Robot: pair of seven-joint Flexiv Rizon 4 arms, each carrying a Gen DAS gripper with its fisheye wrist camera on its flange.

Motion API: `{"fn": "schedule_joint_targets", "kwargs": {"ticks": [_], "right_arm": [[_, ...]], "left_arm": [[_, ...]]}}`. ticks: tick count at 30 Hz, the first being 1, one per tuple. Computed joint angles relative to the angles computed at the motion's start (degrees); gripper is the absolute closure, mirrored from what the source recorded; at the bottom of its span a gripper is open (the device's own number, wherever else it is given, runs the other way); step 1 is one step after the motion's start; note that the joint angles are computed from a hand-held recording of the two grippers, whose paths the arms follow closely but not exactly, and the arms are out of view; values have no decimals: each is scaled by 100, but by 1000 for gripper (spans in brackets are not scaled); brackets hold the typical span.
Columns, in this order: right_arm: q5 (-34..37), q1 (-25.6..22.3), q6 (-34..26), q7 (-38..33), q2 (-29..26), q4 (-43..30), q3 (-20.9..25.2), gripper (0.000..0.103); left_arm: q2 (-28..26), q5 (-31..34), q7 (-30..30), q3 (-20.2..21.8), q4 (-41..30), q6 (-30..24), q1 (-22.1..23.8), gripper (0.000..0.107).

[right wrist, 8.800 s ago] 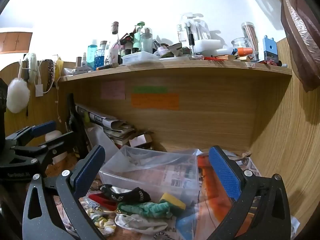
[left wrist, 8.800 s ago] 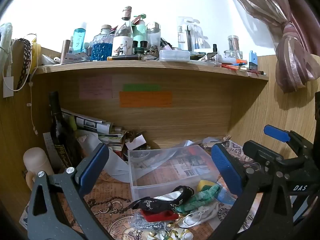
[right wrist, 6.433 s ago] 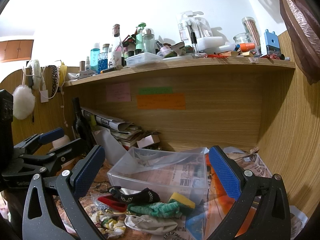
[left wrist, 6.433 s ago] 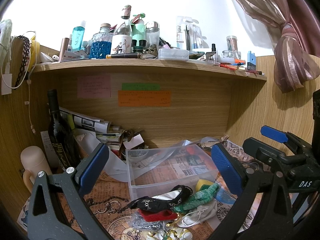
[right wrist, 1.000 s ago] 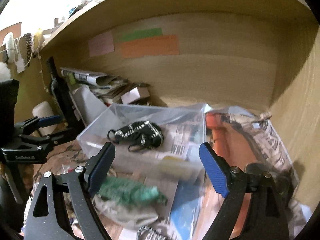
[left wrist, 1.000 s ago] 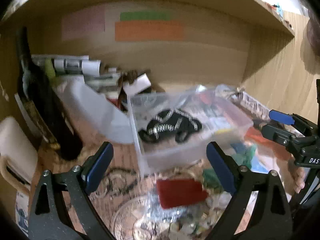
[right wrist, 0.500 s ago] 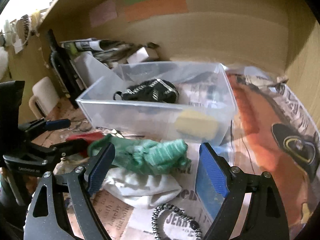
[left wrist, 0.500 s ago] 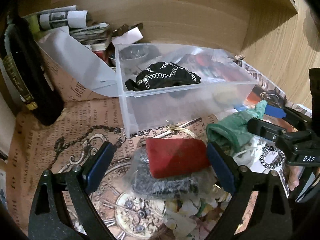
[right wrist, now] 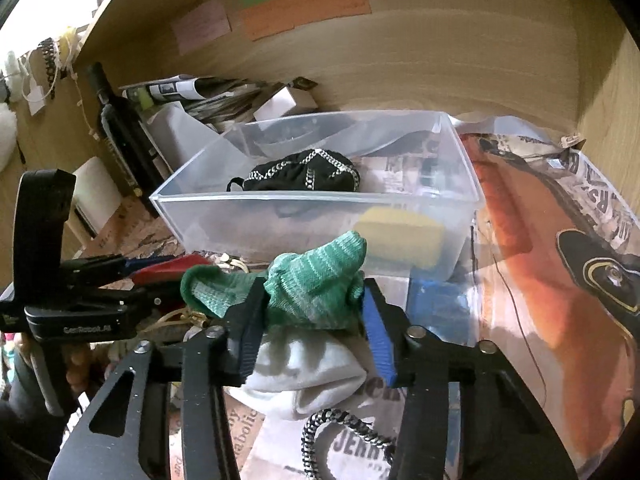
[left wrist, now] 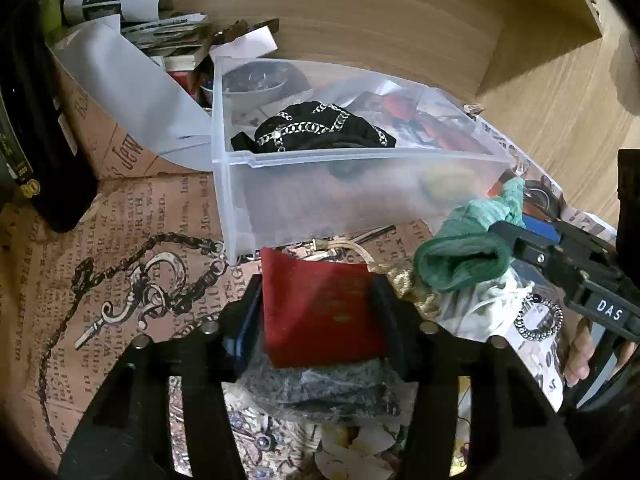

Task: Organize soft objects
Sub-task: 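Grasp the red cloth with the left tool while the right tool grasps the green knit sock, then carry the red cloth with the left tool into the box while the right tool drops the green sock in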

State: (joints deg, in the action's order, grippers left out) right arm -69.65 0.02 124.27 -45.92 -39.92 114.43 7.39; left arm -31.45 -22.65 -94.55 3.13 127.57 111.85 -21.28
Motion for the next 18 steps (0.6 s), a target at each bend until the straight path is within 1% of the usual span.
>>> {"fn": "schedule_joint_targets", "kwargs": {"ticks": [2,5,7,9,11,12,13,14,18], "right_arm": [[197,65,31,-167,24,48,-23,68],[321,35,95,-269,36,88,30,71],[393,19,146,-336,54,109,43,72],[430,-7,199,-364,75,132,59,74],[504,-21,282,-404,114,164,66,75],[549,-21,323,-430,136,184,64,75],[602,-19,367,-464,159,211,61,75],[601,-35,413,-468,176,216,65,75],[916,29,585,-694,309,348,32,75]], "left_arm": [[10,-109,23,126,5,-24,-146,69],[55,-120,15,120,49,19,-133,74],[92,-202,42,199,86,60,-242,75],[131,-379,129,365,125,128,-476,78],[183,-517,233,434,161,196,-611,82],[201,-578,284,440,167,233,-648,84],[234,-620,331,427,191,284,-672,90],[281,-641,374,394,222,340,-675,94],[381,-1019,649,415,296,616,-921,97]]}}
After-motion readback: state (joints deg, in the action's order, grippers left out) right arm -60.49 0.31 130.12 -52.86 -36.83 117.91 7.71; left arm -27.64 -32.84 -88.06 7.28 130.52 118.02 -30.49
